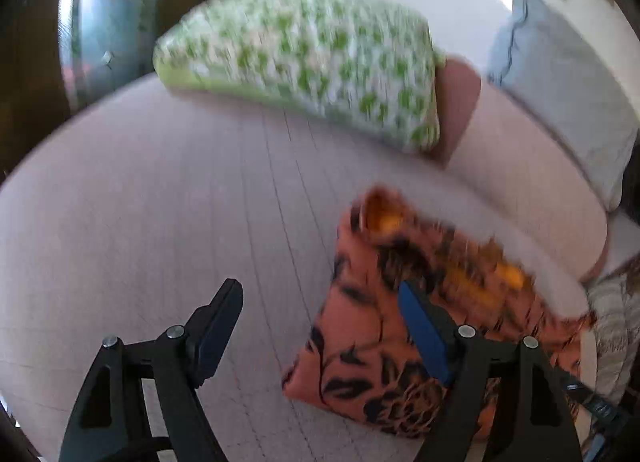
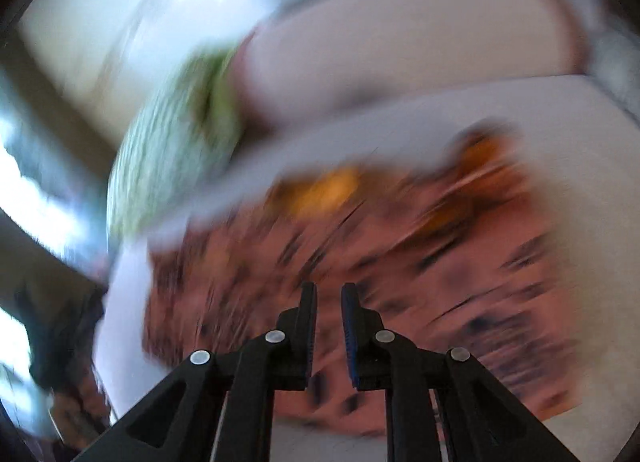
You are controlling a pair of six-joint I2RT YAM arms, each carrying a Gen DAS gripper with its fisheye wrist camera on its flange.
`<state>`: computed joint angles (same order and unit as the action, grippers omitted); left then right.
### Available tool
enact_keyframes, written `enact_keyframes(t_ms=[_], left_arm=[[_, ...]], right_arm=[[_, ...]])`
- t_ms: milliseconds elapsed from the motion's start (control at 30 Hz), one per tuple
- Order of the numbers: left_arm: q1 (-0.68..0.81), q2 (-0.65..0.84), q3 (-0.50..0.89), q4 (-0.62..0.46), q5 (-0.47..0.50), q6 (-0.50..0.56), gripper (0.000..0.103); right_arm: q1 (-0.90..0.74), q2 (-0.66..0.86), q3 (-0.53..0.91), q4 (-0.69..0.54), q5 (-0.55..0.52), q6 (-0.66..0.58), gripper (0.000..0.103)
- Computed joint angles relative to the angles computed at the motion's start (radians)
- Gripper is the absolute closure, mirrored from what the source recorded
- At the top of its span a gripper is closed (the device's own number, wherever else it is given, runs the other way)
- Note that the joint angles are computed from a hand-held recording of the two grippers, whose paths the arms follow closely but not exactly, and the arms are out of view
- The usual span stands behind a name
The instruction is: Fold small clothes
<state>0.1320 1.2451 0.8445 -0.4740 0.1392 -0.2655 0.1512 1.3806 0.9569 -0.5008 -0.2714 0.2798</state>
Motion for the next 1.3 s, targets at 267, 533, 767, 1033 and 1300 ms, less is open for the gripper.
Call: enact_keyframes(t_ms=[267,533,767,1033,1300], left_arm=[[0.028,0.155,0.042,0.028,-0.008,0.085,0.023],[0.054,0.133,0.057,0.038,0.034,0.076,0.023],[-0.008,0.109,0.031,0.007,0.002,0.138,0.023],[0.018,0.327,0.129,-0.025,-0.102,0.054,0.023],[-0.028,0.109,0.116,-0.099,-0.017,0.041,0.023]], right_arm=[[0.271,0.495,0.404,0.006,0.189,0.041,0.087],[0.094,0.574,0.671,0.066,0.232,0.216,0.087],[-0.023,0.242,0.238,0.034,0.212,0.092,0.087],[-0.348,0.035,-0.183,0.135,0.058,0.041,0.090],[-0.613,-0.366,-0.371,-0.008,-0.317,0.024,0.087]])
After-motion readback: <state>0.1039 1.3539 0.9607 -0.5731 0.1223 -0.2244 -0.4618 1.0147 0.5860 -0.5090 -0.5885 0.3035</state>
